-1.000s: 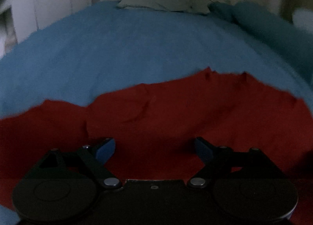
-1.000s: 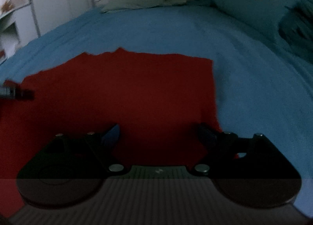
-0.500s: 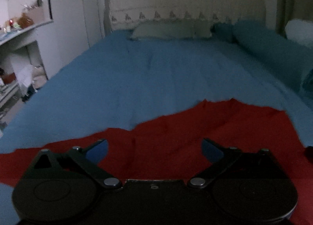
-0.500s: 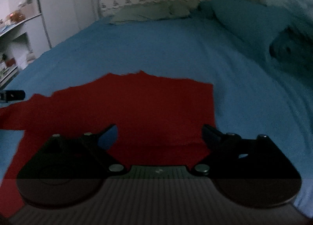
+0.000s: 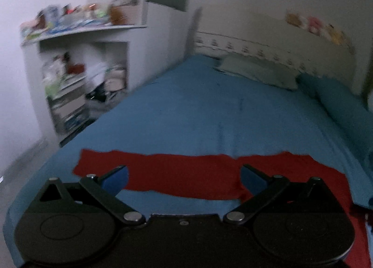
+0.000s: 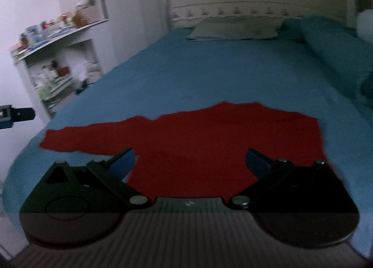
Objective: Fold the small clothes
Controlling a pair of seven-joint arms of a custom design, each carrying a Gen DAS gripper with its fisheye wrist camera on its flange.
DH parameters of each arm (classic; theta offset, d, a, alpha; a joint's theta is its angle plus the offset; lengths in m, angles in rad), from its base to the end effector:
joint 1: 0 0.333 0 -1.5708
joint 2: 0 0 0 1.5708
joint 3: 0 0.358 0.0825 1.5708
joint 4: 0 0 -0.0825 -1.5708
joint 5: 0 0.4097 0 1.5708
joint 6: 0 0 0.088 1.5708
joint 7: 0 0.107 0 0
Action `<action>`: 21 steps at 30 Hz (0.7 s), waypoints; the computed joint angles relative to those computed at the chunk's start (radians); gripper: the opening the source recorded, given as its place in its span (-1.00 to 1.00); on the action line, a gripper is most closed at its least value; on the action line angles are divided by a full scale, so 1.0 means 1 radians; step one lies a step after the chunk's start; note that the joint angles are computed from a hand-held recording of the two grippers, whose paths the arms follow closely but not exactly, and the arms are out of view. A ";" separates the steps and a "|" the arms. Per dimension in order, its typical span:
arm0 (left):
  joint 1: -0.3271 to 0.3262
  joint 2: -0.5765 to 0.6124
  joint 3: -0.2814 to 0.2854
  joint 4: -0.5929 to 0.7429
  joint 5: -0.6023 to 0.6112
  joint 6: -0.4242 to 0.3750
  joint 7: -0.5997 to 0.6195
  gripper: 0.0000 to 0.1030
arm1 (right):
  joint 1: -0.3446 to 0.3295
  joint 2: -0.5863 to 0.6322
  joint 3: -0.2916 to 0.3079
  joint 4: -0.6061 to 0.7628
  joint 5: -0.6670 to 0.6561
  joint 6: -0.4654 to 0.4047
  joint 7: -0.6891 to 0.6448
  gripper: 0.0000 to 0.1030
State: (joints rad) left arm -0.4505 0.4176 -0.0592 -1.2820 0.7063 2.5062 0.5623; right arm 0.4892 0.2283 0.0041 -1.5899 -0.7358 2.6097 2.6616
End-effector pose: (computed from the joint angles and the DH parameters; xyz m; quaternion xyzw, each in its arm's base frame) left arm 0.6799 -0.3724 0.6442 -0.6591 0.5878 -0.3621 0.2983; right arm 0.6234 0.3512 0.6247 -0.5932 0.6604 -0.2850 0.3617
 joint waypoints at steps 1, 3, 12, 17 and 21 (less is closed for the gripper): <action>0.014 -0.022 0.008 -0.042 -0.005 0.023 -0.030 1.00 | 0.007 0.015 0.009 0.019 0.007 0.001 -0.007 1.00; 0.052 -0.059 0.020 -0.126 -0.019 0.085 -0.102 1.00 | 0.025 0.057 0.020 0.065 0.032 -0.001 -0.021 1.00; 0.268 0.012 -0.025 -0.286 -0.387 0.413 -0.112 0.55 | 0.116 0.280 -0.022 0.279 0.157 -0.040 -0.085 1.00; 0.323 0.162 -0.067 -0.137 -0.536 0.392 0.019 0.20 | 0.129 0.389 -0.043 0.391 0.244 -0.065 -0.148 1.00; 0.298 0.244 -0.024 -0.042 -0.598 0.390 0.028 -0.05 | 0.144 0.443 -0.070 0.452 0.272 -0.082 -0.175 1.00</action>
